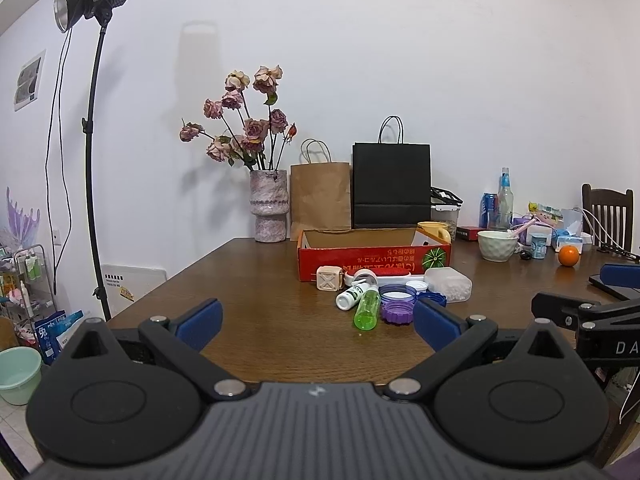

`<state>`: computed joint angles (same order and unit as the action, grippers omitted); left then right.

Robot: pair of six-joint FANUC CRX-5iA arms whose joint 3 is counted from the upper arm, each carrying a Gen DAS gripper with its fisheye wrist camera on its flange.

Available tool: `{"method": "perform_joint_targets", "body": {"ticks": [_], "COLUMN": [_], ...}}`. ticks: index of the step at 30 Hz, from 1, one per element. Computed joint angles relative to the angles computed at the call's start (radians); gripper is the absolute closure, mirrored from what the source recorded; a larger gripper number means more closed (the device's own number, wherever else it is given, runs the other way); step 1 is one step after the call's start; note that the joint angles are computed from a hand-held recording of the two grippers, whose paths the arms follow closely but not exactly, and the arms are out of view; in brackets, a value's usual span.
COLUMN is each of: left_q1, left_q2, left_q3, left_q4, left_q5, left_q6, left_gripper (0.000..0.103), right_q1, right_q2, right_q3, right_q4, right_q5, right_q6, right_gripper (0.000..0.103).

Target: Organize rigid objects

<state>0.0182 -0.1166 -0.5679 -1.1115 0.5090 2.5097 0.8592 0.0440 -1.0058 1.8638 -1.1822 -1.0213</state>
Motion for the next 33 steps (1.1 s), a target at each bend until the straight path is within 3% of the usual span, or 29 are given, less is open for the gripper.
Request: {"method": "perform_joint_targets", "body": {"ticks": [33], "left_q1": [0.002], "left_q2": [-0.004], "left_q3": [-0.002], "left_q4": [-0.003], "left_q5": [0.000], "left_q6": [0.005], "left_gripper": [0.000], "right_q1": [-0.005], "right_q2": [0.008], "right_q3": [0.000], "right_q4": [0.006], "right_q5": [-0.008], "right_q6": [-0.010], "right_gripper": [0.000]}}
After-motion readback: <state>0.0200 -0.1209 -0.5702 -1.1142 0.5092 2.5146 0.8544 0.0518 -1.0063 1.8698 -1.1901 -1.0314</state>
